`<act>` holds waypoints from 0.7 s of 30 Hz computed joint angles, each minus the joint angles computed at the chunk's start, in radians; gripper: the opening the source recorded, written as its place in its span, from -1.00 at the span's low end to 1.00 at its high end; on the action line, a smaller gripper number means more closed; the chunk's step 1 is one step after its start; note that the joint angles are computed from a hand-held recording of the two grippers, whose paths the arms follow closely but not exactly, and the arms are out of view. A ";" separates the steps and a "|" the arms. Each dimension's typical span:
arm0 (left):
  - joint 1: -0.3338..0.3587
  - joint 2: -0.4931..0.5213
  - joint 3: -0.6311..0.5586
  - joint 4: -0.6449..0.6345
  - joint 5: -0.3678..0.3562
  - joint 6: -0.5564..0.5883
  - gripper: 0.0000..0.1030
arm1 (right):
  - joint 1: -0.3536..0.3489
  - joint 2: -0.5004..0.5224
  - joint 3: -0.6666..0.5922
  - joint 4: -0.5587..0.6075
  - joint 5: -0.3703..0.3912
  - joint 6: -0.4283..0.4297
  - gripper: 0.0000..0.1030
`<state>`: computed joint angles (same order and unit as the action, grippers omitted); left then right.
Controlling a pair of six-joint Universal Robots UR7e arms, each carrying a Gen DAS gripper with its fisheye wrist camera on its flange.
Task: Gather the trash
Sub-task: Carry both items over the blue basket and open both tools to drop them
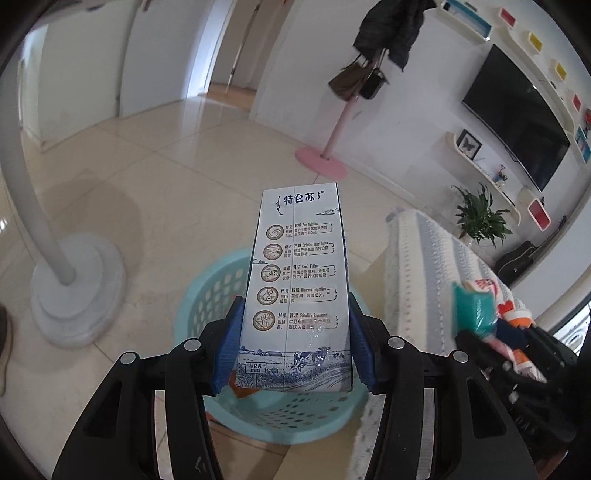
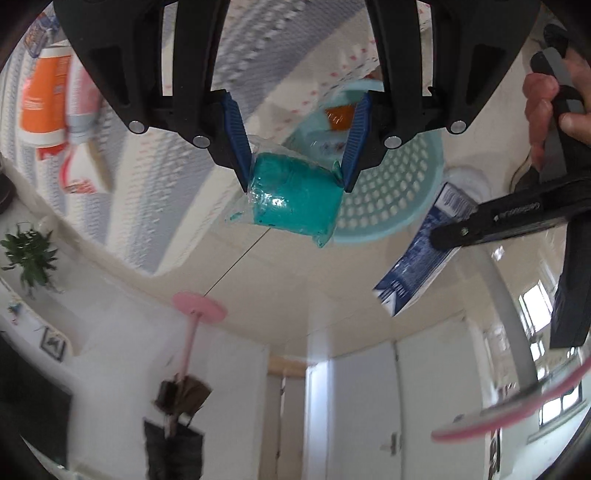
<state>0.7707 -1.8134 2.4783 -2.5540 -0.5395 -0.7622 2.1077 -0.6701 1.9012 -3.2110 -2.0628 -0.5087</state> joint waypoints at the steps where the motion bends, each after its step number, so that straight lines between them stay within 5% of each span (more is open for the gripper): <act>1: 0.015 0.013 0.003 -0.024 -0.011 0.011 -0.03 | -0.001 0.008 0.005 -0.001 -0.003 0.001 -0.13; 10: 0.094 0.097 0.007 -0.135 -0.048 0.087 0.04 | -0.026 0.055 -0.047 0.095 -0.002 0.047 0.03; 21: 0.024 0.088 0.036 -0.151 -0.037 0.110 0.13 | -0.044 -0.042 0.021 0.033 0.022 0.057 0.03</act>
